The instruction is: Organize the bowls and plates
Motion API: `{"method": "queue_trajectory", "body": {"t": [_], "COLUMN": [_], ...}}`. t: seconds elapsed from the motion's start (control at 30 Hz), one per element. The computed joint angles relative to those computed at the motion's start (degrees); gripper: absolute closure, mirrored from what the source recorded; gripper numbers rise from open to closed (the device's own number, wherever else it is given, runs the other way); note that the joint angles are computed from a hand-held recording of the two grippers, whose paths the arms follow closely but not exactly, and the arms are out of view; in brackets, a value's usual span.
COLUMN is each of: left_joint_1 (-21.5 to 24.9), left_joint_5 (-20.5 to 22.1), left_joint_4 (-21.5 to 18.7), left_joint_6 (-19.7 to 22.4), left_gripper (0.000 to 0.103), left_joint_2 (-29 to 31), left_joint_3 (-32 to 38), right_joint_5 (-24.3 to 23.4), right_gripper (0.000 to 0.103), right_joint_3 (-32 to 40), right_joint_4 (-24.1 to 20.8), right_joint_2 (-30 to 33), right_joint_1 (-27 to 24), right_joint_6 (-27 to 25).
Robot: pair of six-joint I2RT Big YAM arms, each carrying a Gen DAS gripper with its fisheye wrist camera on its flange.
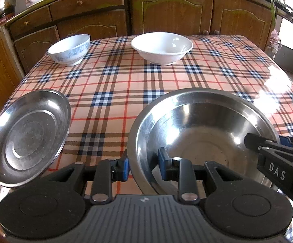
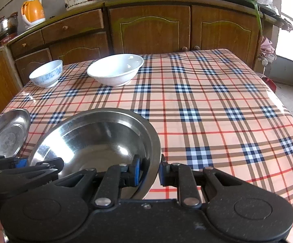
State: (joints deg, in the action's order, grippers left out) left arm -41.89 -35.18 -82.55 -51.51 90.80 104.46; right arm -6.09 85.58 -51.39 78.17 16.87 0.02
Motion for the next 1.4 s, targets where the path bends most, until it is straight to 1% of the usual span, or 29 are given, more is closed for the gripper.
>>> {"method": "queue_trajectory", "body": {"t": [0.57,0.83,1.2,1.3,1.37,1.4], "left_joint_1": [0.52,0.48,0.48,0.49,0.38,0.28], "left_joint_5": [0.82,0.03,-0.21,-0.1,0.02,-0.07], "left_joint_4": [1.32,2.11,2.35,2.56,2.75,2.83], "left_joint_6": [0.29,1.24,1.34,1.37,1.72,1.86], "left_gripper": [0.074,0.074,0.074,0.073,0.073,0.073], "left_joint_2": [-0.03,-0.09,-0.01,-0.09,-0.1,-0.09], "left_joint_3": [-1.83,-2.27,-2.41,-2.56,-2.61,-2.63], "right_joint_5": [-0.25,-0.26,0.14,-0.16,-0.1,0.19], "right_gripper": [0.079,0.079,0.077,0.073,0.065,0.064], "right_joint_3": [-0.53,-0.57,-0.65,-0.72,-0.81,-0.84], "right_joint_4": [0.05,0.16,0.04,0.07,0.18,0.29], "right_joint_2": [1.01,1.28,1.28,1.28,1.19,1.17], "right_joint_1": [0.05,-0.01,0.14,0.16,0.3,0.41], "right_joint_6": [-0.09,-0.06,-0.28,-0.22,-0.37,-0.53]}}
